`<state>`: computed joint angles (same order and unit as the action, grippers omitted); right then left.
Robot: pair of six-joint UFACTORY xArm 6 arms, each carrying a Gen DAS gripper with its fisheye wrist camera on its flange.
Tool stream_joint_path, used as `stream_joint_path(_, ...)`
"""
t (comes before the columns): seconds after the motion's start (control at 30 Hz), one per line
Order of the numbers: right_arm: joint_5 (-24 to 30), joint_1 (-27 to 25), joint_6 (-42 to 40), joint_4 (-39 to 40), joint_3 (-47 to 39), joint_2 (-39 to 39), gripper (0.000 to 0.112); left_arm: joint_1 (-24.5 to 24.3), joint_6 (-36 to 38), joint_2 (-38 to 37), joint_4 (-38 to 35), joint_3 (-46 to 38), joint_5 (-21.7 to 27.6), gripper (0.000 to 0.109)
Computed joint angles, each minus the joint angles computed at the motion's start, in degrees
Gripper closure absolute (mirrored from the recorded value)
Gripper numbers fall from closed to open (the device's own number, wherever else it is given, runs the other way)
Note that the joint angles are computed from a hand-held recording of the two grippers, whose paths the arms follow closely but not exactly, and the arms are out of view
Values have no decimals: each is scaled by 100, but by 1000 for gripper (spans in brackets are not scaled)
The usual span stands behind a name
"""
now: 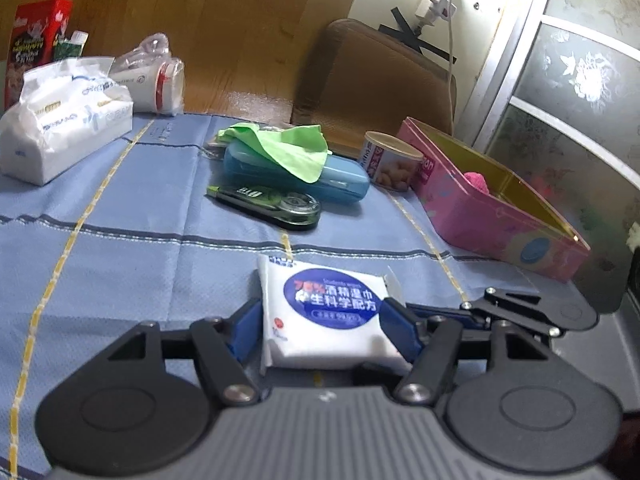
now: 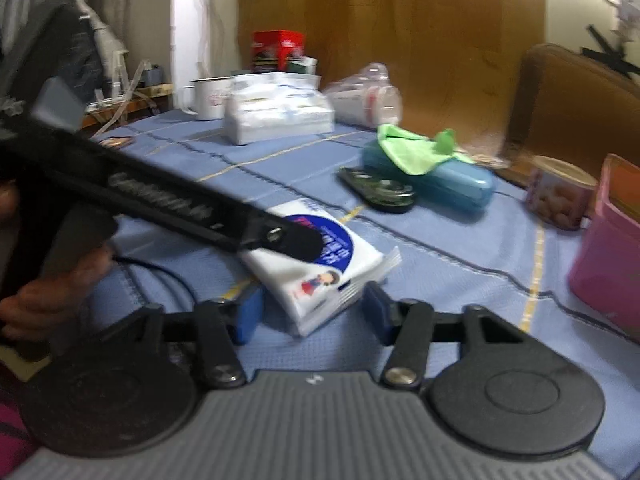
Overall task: Organize soft objects
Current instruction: 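Move the left gripper back and grasp the white-and-blue wet-wipe pack, then carry the wet-wipe pack into the pink tin box and release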
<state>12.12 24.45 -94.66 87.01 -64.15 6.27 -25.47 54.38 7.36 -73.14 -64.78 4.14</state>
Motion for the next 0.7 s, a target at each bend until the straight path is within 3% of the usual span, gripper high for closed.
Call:
stream_joint_path(0.2, -59, 13, -172, 107, 54, -46, 57, 20, -51, 1, -142, -51, 120, 44)
stream_joint_path(0.37, -22, -40, -380, 401, 73, -118, 57, -45, 340, -43, -564, -112, 31, 44)
stream_joint_path(0.47, -65, -33, -928, 972, 61, -188, 57, -57, 587, -79, -840, -190, 18, 44)
stream_joint_path(0.7, -186, -107, -2318, 2367, -126, -256, 57, -154, 716, 49, -678, -623, -46, 44)
